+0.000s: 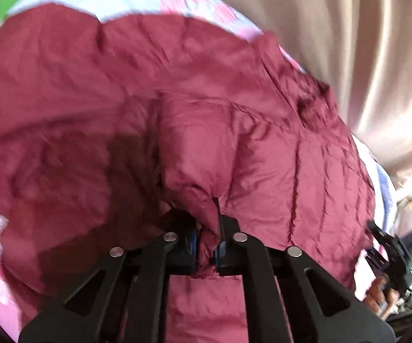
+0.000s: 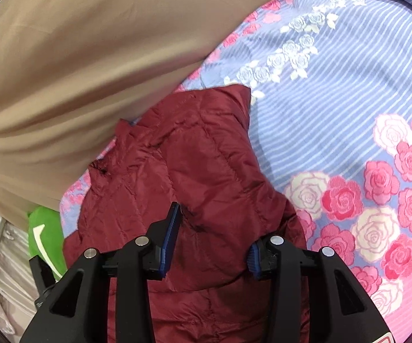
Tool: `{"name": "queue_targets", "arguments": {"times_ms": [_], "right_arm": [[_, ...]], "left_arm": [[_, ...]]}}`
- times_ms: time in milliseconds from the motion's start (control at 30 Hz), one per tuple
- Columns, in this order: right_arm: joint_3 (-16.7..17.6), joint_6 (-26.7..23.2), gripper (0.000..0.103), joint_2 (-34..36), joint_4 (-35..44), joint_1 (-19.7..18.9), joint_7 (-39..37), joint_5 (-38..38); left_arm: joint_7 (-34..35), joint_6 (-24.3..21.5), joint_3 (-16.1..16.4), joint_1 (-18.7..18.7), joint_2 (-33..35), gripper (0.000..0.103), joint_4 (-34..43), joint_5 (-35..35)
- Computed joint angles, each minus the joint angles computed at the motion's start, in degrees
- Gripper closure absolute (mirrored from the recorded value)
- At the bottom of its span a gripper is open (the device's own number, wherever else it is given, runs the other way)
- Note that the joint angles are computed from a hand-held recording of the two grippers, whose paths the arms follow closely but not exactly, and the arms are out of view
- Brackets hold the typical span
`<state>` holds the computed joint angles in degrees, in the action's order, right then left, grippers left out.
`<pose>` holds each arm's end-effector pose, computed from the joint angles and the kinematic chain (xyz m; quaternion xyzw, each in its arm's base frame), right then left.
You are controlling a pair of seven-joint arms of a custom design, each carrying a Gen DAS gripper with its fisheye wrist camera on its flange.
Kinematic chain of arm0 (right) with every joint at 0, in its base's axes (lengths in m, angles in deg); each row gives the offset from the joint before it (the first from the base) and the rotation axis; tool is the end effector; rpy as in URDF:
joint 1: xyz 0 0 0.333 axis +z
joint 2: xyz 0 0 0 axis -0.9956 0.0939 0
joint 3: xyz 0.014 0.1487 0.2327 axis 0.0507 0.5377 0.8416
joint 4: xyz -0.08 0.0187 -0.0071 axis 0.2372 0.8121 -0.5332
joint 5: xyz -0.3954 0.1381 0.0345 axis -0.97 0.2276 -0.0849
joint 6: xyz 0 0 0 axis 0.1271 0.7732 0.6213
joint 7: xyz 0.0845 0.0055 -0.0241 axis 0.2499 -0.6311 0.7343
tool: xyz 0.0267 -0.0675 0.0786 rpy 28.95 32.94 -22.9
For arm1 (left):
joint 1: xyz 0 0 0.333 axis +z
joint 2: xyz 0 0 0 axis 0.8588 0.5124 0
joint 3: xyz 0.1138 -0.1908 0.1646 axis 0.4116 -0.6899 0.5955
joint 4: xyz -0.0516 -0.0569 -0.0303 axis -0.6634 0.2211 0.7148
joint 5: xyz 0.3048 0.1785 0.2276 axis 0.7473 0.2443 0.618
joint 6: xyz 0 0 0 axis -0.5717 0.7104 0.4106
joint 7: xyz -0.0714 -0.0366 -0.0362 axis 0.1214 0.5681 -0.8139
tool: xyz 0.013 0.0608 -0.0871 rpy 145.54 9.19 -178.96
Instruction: Fold large clothes
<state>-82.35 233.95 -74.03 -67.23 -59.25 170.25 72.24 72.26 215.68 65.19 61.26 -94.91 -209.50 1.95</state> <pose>0.3889 0.1698 0.5003 -0.4553 0.7622 -0.0455 0.4580 0.4265 0.0345 0.4999 -0.7274 0.5839 -0.3536 0.0707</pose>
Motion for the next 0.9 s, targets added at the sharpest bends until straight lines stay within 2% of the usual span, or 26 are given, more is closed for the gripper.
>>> {"name": "queue_targets", "arguments": {"times_ms": [33, 67, 100, 133, 200, 267, 367, 467, 533, 633, 733, 800, 833, 900], "right_arm": [[-0.5, 0.3, 0.069, -0.2, -0.1, 0.4, -0.7, -0.1], [-0.6, 0.6, 0.088, -0.7, -0.4, 0.3, -1.4, -0.5], [0.0, 0.6, 0.096, -1.2, -0.9, -0.5, -1.5, -0.9], [0.6, 0.4, 0.099, -1.7, -1.5, -1.4, -1.0, -1.2], [2.1, -5.3, 0.103, -1.0, -0.6, -3.4, 0.2, -1.9], [0.6, -7.0, 0.103, 0.6, -0.6, -2.1, -0.7, -0.9], [2.6, -10.5, 0.103, -0.6, 0.0, -3.4, -0.4, -1.9], [6.3, -14.7, 0.103, -5.7, -0.4, -5.4, 1.0, -4.8], [9.6, -16.3, 0.103, -8.3, 0.3, -7.2, 2.6, -8.3], [14.4, -19.7, 0.102, -5.9, 6.1, -10.1, 4.3, -14.6], [18.6, -21.1, 0.102, -4.4, 9.6, -13.7, 8.5, -21.4], [18.7, -20.9, 0.102, -4.5, 9.7, -14.5, 13.7, -22.2], [17.8, -22.0, 0.102, -5.2, 8.9, -13.7, 15.2, -21.7], [14.5, -27.0, 0.102, -3.7, 9.7, -10.9, 16.4, -18.4]], "left_arm": [[-0.3, 1.4, -0.8, 1.1, -0.3, 0.099, -0.3, 1.3], [-1.1, 3.1, -2.0, 2.4, -0.5, 0.099, -0.3, 3.0], [-2.0, 4.5, -2.7, 3.5, -0.5, 0.100, -0.5, 4.4], [-2.3, 4.9, -2.4, 3.7, -0.2, 0.100, -0.6, 5.0], [-2.1, 4.3, -2.1, 3.9, 2.4, 0.100, -0.2, 6.6], [-1.5, 7.1, -2.8, 3.7, 2.2, 0.100, -2.0, 7.5], [-2.5, 8.9, -3.8, 3.9, 1.7, 0.100, -2.9, 9.4], [-0.9, 10.9, -2.5, 2.5, 0.8, 0.099, -4.3, 9.0], [0.4, 14.3, -2.7, 2.0, -0.3, 0.098, -6.5, 9.0], [-2.3, 16.5, -6.0, 3.4, -1.1, 0.098, -7.8, 11.5], [-3.3, 16.8, -6.3, 3.3, -1.7, 0.097, -8.4, 12.7], [-2.8, 16.1, -4.7, 2.6, -4.0, 0.096, -9.9, 13.0], [-3.4, 16.7, -5.3, 2.4, -2.9, 0.096, -9.3, 13.1], [-3.8, 17.1, -5.8, 2.4, -2.7, 0.094, -9.3, 13.7]]}}
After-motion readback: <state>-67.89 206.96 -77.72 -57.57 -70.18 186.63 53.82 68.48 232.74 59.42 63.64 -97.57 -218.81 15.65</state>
